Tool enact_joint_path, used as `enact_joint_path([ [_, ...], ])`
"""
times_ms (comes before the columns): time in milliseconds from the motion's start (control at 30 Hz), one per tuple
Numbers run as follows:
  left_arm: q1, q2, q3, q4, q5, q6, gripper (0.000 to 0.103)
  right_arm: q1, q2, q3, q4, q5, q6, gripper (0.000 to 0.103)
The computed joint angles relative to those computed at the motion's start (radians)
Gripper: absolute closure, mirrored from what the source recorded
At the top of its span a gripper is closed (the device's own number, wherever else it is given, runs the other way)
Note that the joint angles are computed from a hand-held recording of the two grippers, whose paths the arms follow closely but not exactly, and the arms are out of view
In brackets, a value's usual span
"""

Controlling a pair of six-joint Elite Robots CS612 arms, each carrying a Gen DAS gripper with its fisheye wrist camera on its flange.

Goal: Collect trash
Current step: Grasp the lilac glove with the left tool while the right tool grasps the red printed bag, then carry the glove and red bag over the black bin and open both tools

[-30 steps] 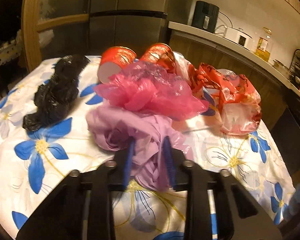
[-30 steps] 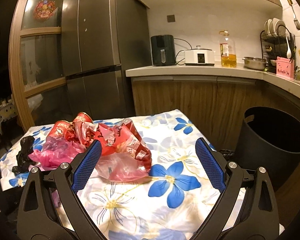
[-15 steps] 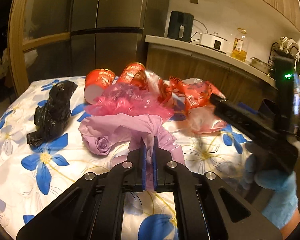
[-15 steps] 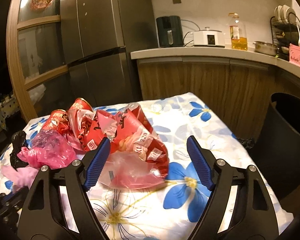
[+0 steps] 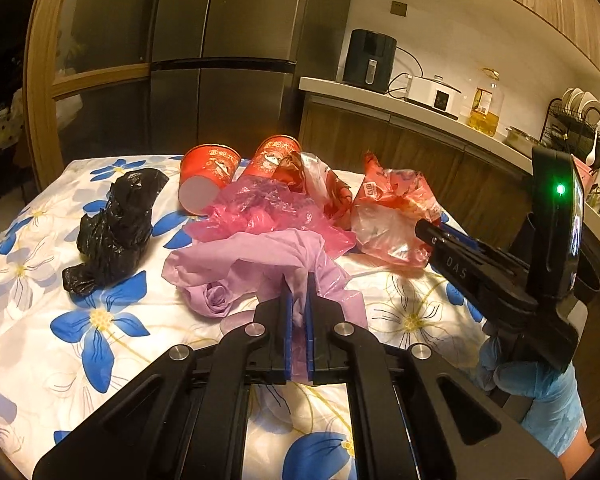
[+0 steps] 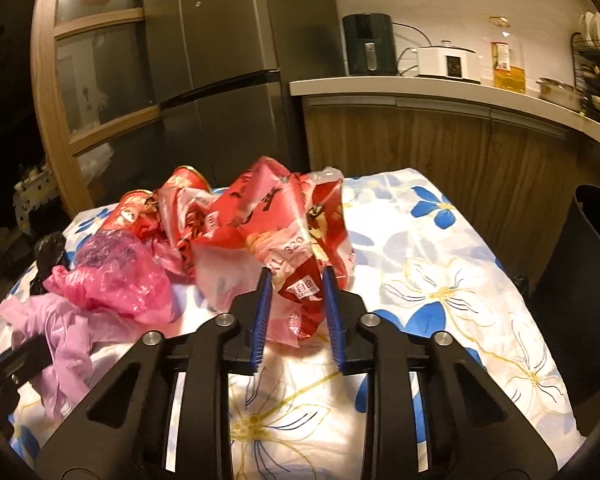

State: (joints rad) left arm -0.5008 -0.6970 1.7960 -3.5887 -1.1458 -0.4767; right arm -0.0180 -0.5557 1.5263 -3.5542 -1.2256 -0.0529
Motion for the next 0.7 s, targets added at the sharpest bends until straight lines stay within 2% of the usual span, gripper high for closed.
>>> enact_joint_path([
  [233, -0.009, -0.006, 0.007, -0.013, 0.023, 0.006, 0.098, -0.003, -0.013, 0.032, -0.049, 0.029, -0.04, 0.099],
  [367, -0.016, -0.012, 0.014, -0.028, 0.037, 0.014, 0.099, -0.009, -0.027, 0.061, -0.088, 0.033, -0.039, 0.101],
  [700, -0.04, -0.025, 0.024, -0.073, 0.054, 0.037, 0.099, -0.055, -0.084, 0.165, -0.205, 0.074, 0.011, 0.101],
])
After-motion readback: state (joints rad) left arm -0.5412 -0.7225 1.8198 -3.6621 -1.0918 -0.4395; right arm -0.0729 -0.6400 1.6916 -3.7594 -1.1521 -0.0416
